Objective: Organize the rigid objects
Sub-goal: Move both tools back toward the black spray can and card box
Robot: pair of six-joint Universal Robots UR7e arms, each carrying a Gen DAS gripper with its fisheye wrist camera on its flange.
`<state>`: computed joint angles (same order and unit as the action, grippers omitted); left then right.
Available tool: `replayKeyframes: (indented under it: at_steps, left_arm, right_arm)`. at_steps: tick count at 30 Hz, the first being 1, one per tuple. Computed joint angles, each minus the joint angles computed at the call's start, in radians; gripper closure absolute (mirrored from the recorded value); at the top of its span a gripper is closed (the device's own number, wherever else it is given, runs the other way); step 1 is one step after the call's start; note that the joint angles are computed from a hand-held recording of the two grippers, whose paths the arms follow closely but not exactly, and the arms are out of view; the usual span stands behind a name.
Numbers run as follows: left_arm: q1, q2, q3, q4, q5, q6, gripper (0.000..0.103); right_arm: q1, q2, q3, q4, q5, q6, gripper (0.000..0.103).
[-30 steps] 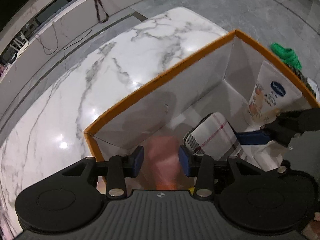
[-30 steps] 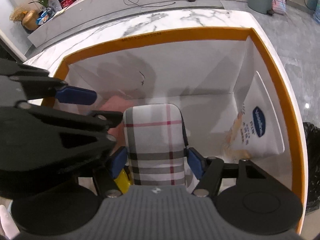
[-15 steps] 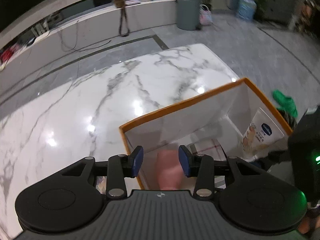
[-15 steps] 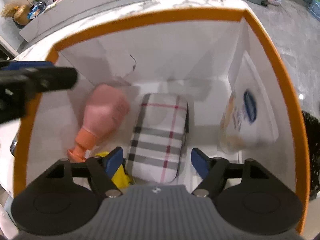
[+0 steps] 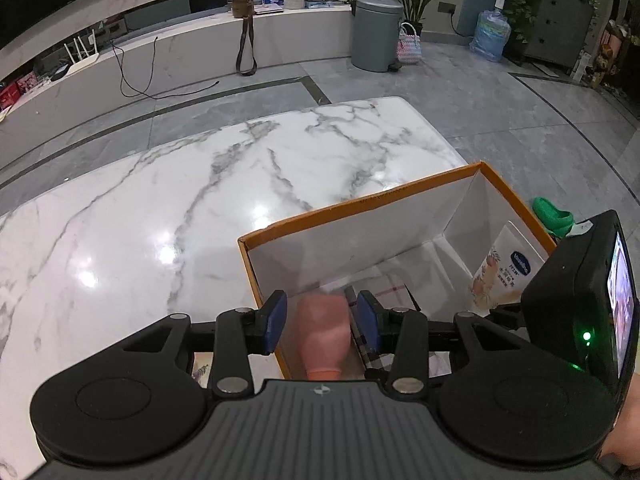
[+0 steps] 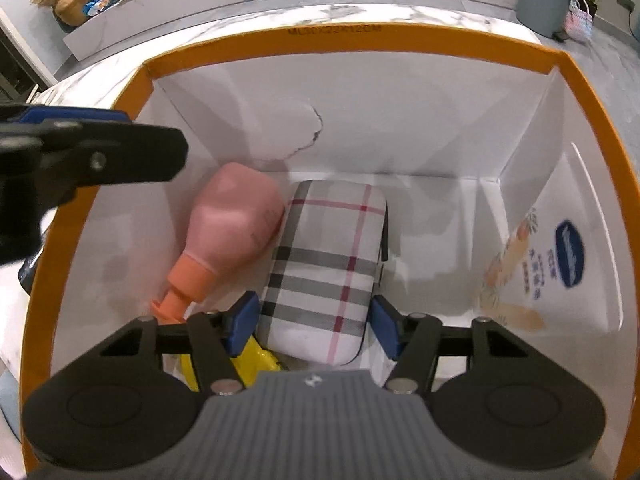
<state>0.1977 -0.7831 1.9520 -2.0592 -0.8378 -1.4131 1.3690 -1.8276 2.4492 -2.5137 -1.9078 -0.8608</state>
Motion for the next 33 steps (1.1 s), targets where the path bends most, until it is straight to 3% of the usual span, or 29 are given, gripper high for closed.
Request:
replayKeyframes:
  at_steps: [4, 7, 10, 16, 26, 33]
  left_arm:
    - [-0.001, 0.004, 0.001, -0.008, -0.003, -0.002, 0.054]
    - [-0.007, 0.001, 0.005, -0.011, -0.004, -0.007, 0.054]
    - [-0.023, -0.009, 0.012, -0.007, -0.007, -0.01, 0.054]
    - [-0.069, -0.053, 0.031, 0.027, 0.0, -0.033, 0.054]
    - [-0.175, -0.182, 0.077, 0.321, -0.01, -0.192, 0.053]
    - [-0.244, -0.278, 0.15, 0.493, -0.087, -0.289, 0.051]
  right_arm:
    - [0.001, -0.007, -0.01, 0.023, 0.001, -0.003, 0.043]
    - [0.026, -0.027, 0.002, -0.006, -0.024, 0.003, 0.035]
    - [0.041, -0.056, 0.011, -0.004, -0.028, -0.013, 0.035]
    - [0.075, -0.165, 0.027, 0.038, 0.019, -0.033, 0.034]
    - [0.156, -0.366, 0.052, 0.179, 0.196, -0.048, 0.023]
    - [0.28, -0.383, 0.079, 0.234, 0.18, 0.031, 0.025]
